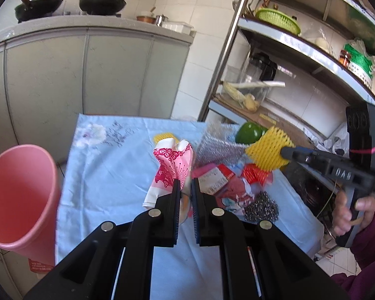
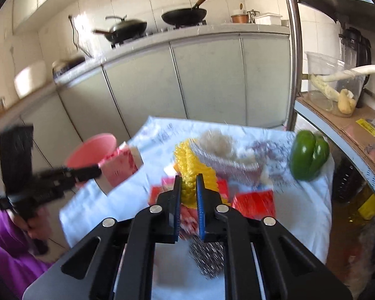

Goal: Collect trash
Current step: 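Carry both items to the pink bin and open both tools to drop them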

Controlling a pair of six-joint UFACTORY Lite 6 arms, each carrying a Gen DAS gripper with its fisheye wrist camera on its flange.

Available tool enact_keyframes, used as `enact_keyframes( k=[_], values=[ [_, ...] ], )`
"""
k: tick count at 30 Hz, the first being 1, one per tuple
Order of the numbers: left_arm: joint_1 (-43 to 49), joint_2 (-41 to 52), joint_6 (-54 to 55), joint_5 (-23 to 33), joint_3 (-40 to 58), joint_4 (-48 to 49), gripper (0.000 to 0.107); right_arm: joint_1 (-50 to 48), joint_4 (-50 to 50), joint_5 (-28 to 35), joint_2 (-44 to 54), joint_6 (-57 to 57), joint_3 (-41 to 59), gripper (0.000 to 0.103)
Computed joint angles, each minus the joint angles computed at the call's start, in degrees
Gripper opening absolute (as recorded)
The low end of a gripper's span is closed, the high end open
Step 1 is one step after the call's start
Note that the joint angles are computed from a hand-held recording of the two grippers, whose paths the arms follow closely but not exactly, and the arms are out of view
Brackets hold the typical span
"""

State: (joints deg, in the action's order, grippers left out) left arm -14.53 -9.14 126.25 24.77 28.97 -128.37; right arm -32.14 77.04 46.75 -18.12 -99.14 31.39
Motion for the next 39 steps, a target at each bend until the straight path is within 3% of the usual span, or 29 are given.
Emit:
enact_keyframes(
  k=[5,13,19,26,31,39],
  values=[
    [6.8,-5.3,-5.1,0.9,-1.8,6.0,0.008,4.6,-0.4,2.3,5.4,6.0,7.7,0.011],
    [23.3,-10.8,-11.9,3.8,-3.6,16.2,0.008,23.8,1.2,-5.7,10.1,11.4,16.4,0.011],
    [35.2,-9.5,-12.9,7.1,-3.8,20.7,0.008,38.1,0.8,-9.2,20.2,16.9,28.5,0.011],
    [43.8,-0.7,-8.5,8.5,-1.4,20.1,0.008,49.9,-2.6,-10.0,38.3,27.6,46.3,0.011],
    [44.0,9.0,-4.6,5.8,2.9,16.7,0.008,55.7,-9.2,-11.0,51.9,39.4,59.7,0.012],
    [39.5,23.8,-8.2,-1.5,12.9,17.9,0.008,61.4,-25.4,-12.8,67.5,60.1,75.3,0.012]
  ],
)
